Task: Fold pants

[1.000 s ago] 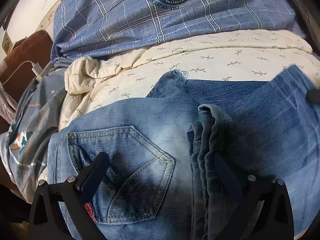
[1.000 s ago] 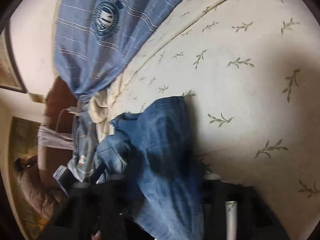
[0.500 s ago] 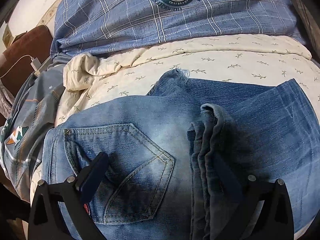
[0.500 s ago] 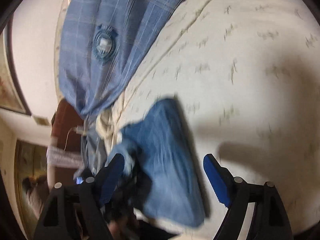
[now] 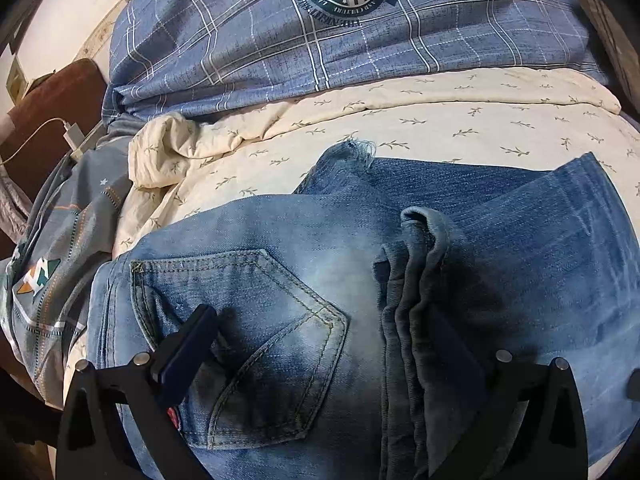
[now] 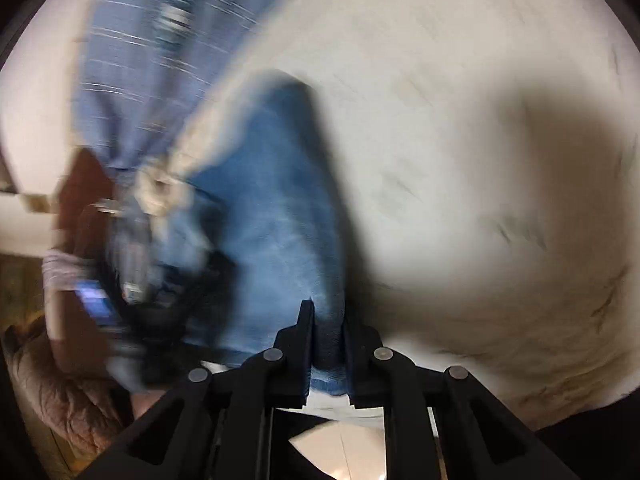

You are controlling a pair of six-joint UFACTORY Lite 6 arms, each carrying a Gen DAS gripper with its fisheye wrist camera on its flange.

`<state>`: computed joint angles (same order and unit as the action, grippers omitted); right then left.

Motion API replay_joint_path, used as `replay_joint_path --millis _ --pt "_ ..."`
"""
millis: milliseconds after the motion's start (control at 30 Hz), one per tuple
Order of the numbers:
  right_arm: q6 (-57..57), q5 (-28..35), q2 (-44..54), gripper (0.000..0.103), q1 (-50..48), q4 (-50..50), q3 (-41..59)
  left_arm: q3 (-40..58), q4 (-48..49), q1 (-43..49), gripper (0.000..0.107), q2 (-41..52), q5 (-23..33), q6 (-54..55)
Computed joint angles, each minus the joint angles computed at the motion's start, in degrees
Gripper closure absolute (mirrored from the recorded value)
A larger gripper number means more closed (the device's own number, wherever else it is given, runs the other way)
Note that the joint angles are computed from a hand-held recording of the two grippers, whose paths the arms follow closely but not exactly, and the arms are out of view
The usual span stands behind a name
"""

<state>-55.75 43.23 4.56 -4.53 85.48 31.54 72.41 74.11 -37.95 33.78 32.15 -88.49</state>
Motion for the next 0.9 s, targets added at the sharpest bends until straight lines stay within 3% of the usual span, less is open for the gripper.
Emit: replay_joint_path --millis 67,100,167,233,300,433,500,533,667,733,833,900 --pt "2.36 1.3 -3.33 0.082 -1.5 -2.54 -0.89 0.12 -2.32 0.47 0.004 -0.83 -0.71 2.29" --pt "6.9 -0.08 -5.62 0.07 -0.74 -7.39 0.16 -0.31 -4.31 0.61 0.004 -2.0 -1.24 4.41" --pt "10.53 -2.28 -10.77 0.057 -0.34 -11.8 0.76 -3.63 -2.46 -0.28 0.004 -5.67 -1.14 2.44" --pt "12.24 -3.59 -16.01 0.055 -1.26 -14.61 1.63 -9.25 5.47 -3.39 0.004 -10.69 -0.05 -6.41" --pt "8.47 0.43 -15.95 0.052 -3.52 -11.51 3.97 -13.42 10.6 -6.32 0.004 -13.87 2.44 -12.32" --pt "-2.52 7.68 -1.51 0.041 -0.68 1.52 12.28 -8.4 2.1 -6.14 0.004 -4.7 1.94 -3.21" --pt "-2.01 1.77 9.83 0.033 3.18 2.35 18.39 -10.2 3.86 -5.32 0.004 -6.11 -0.44 -6.38" --pt "1.03 0.04 12.77 0.039 3.57 1.33 19.73 -10.97 3.34 -4.73 0.004 -6.96 -1.74 -6.56" --pt "3.13 1.65 8.29 0.039 1.79 -2.14 21.89 -18.1 10.57 -1.7 0.004 -14.72 -7.57 -18.27" --pt "1.89 4.03 8.57 0.038 1.4 -1.11 25.02 -17.75 9.33 -1.64 0.004 -13.23 -7.57 -17.32" --pt "3.52 1.99 19.49 0.028 3.57 0.13 35.18 -17.27 13.62 -3.56 0.004 -10.35 -4.54 -19.45" --pt "7.06 0.36 27.18 0.029 3.63 0.93 39.92 -17.88 12.2 -2.75 0.004 -11.64 -6.45 -18.52"
